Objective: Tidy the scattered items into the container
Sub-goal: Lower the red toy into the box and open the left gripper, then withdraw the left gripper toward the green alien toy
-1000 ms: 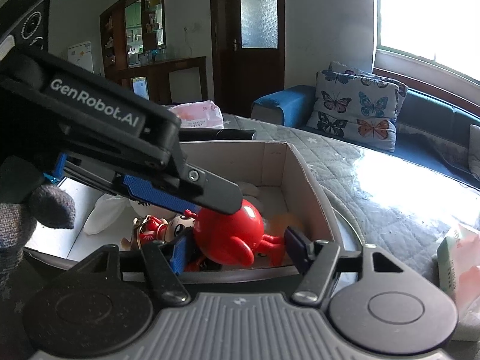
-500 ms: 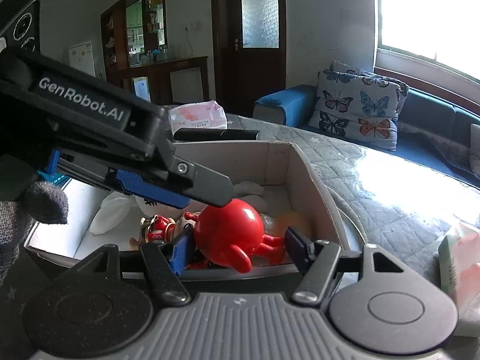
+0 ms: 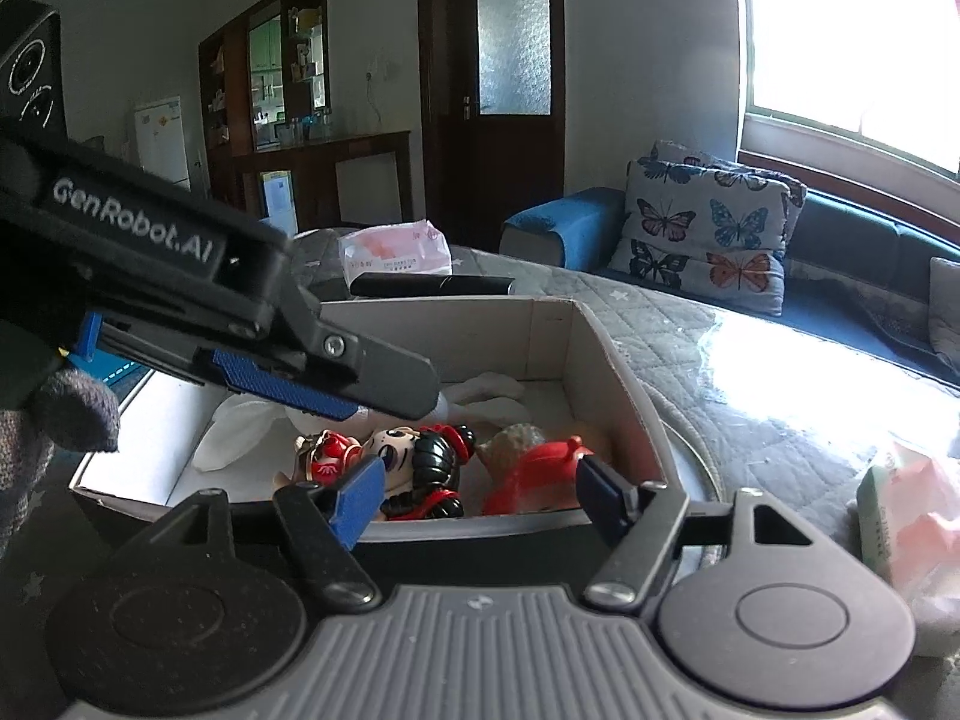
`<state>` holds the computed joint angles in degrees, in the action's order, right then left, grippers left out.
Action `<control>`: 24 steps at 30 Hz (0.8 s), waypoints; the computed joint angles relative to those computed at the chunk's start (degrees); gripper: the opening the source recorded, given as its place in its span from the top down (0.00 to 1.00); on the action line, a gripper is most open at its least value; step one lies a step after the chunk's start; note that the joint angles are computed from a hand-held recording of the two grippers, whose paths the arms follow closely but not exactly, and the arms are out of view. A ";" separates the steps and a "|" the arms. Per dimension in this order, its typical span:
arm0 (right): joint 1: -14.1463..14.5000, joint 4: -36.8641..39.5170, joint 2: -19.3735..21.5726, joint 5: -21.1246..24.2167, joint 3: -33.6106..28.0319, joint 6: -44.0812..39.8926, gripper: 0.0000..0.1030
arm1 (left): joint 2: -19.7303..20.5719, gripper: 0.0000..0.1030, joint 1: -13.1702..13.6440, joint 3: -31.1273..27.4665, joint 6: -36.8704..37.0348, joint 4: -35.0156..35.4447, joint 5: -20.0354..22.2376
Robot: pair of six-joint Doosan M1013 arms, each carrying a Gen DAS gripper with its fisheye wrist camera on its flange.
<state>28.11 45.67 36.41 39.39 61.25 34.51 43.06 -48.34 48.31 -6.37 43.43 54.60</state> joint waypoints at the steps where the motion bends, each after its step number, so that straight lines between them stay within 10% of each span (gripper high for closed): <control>1: -0.07 0.35 -0.24 -0.10 0.32 -0.32 0.30 | 0.08 0.53 -0.14 -0.16 0.13 0.09 0.19; 24: -1.70 7.99 -7.77 -6.63 12.42 -9.06 0.22 | 2.58 0.53 -3.48 -4.68 4.13 -0.21 3.35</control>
